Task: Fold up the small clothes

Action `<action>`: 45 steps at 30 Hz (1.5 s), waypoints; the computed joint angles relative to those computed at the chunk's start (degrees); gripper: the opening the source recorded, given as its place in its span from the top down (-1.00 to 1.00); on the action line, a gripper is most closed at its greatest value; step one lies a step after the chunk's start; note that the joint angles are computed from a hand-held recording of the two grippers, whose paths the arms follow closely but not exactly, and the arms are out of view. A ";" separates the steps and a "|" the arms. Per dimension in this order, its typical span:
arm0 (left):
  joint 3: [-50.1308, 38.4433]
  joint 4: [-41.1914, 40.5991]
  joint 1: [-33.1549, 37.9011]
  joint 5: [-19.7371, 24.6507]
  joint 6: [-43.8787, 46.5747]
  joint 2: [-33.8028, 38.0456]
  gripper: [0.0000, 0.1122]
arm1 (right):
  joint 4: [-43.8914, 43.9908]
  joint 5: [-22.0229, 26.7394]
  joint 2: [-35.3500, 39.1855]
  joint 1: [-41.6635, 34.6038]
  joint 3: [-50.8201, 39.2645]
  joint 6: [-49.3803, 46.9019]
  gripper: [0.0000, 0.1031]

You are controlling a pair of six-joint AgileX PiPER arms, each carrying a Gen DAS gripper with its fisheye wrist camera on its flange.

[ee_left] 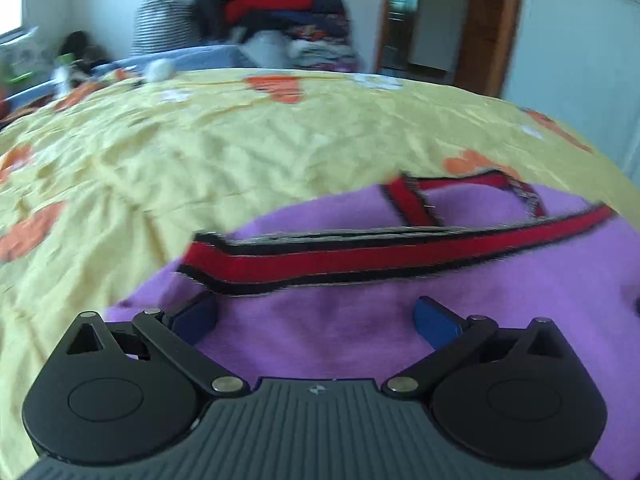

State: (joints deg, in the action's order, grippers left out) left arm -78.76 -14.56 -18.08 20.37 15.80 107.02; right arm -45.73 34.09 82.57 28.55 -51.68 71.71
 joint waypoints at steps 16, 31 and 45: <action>2.71 24.23 -2.64 -1.66 -26.27 -1.84 -0.84 | 15.45 -8.17 8.40 -15.27 -6.37 -24.59 -1.00; 2.59 18.20 -3.11 6.37 -22.57 -7.30 -0.83 | 7.82 0.92 -8.01 -2.53 4.61 -10.21 -1.00; 19.89 21.12 -2.19 7.05 -27.19 -21.84 -0.82 | 9.10 6.73 -15.77 -0.22 10.00 -9.61 -1.00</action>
State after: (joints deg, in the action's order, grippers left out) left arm -58.87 6.56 -20.28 27.43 -11.39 85.18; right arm -36.63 40.81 66.80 28.33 -41.68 62.10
